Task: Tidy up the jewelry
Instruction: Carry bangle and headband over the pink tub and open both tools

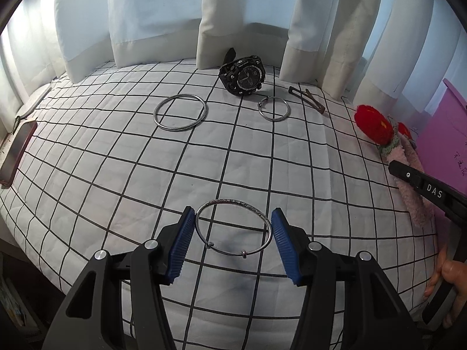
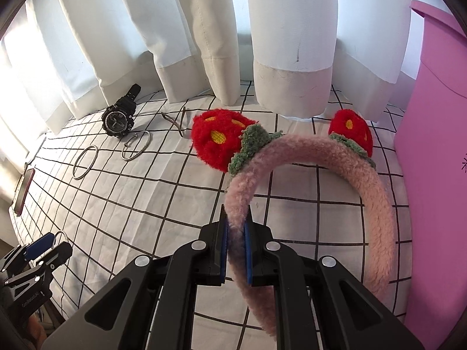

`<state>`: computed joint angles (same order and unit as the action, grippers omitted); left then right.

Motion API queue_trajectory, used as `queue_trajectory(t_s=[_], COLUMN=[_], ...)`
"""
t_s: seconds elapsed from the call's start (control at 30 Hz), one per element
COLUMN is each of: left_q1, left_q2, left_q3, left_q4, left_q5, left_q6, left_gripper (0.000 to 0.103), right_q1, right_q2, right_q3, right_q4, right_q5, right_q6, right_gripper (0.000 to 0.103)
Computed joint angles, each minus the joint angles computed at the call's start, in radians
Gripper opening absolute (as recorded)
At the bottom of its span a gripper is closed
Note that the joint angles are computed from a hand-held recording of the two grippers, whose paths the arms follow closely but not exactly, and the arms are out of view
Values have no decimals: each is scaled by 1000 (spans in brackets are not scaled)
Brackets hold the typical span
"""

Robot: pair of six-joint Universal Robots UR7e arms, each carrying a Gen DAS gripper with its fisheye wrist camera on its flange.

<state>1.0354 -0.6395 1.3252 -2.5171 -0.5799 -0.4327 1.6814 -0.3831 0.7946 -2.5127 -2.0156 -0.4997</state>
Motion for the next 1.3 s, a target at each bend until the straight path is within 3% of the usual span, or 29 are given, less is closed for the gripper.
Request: queue_trajectory(t_s=[0.87,1.3], left_q1=[-30,-55], left_q2=[-51,-28], left_q3=[-33,-113], left_q4=[-96,-181], left_q5=[-31,-126], left_q6=[237,462], left_gripper=[53,53], right_q1=[94,158], right_q2=[-152,-225], right_q3=[214,308], right_q4=[-109,-298], right_q5=[-15,-35], right_q6=[75,80], right_gripper=[10,10])
